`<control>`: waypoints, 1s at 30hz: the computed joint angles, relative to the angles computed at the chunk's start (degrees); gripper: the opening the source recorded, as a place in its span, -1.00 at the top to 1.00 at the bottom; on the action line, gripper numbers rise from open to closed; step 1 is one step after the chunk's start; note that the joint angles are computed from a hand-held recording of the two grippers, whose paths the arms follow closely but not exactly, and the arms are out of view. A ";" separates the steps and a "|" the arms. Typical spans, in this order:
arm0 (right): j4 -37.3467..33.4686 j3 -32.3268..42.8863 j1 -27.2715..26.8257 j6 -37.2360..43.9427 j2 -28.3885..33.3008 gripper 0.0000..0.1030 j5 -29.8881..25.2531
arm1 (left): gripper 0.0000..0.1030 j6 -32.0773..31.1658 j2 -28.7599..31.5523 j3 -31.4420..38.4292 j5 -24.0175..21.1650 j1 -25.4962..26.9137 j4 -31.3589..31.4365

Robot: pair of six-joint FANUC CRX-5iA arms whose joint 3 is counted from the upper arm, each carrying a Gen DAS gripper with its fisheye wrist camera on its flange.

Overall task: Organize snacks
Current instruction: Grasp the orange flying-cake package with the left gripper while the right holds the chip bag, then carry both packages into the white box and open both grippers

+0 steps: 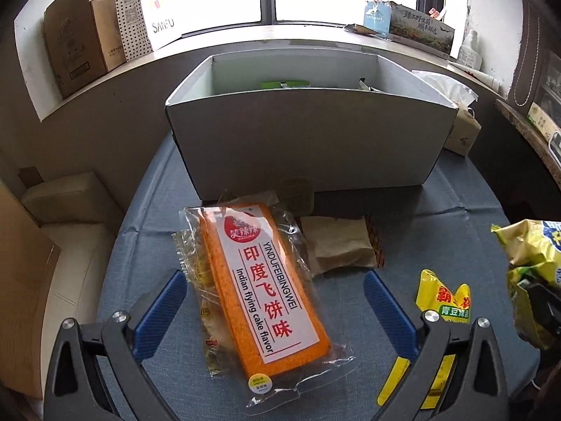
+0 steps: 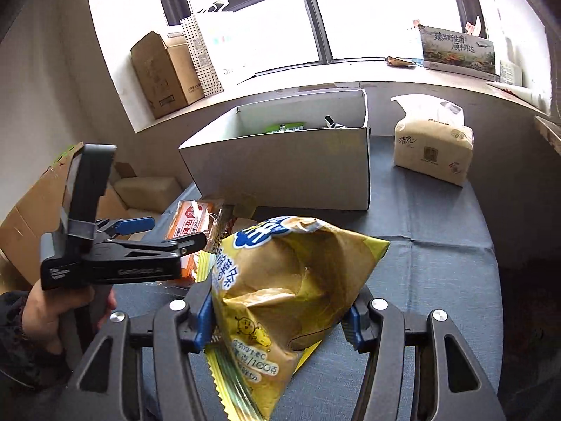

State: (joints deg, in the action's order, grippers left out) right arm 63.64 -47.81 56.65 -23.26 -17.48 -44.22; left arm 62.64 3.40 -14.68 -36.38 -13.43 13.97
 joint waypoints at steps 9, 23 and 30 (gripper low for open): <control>0.38 -1.79 0.76 -2.32 -1.13 -0.19 0.09 | -0.72 11.44 3.16 3.30 -2.53 -1.47 -10.93; -1.08 -0.19 1.06 -0.63 1.56 -0.20 1.73 | -0.16 -32.40 -6.37 -12.55 -9.79 13.72 31.30; -0.14 1.19 0.34 0.58 2.89 -0.20 2.35 | -0.16 -40.66 -7.70 -12.58 -13.29 14.48 40.06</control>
State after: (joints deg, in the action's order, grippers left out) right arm 63.51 -46.62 56.99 -22.69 -14.59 -41.86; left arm 21.98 -4.30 -27.26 -49.66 1.06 54.03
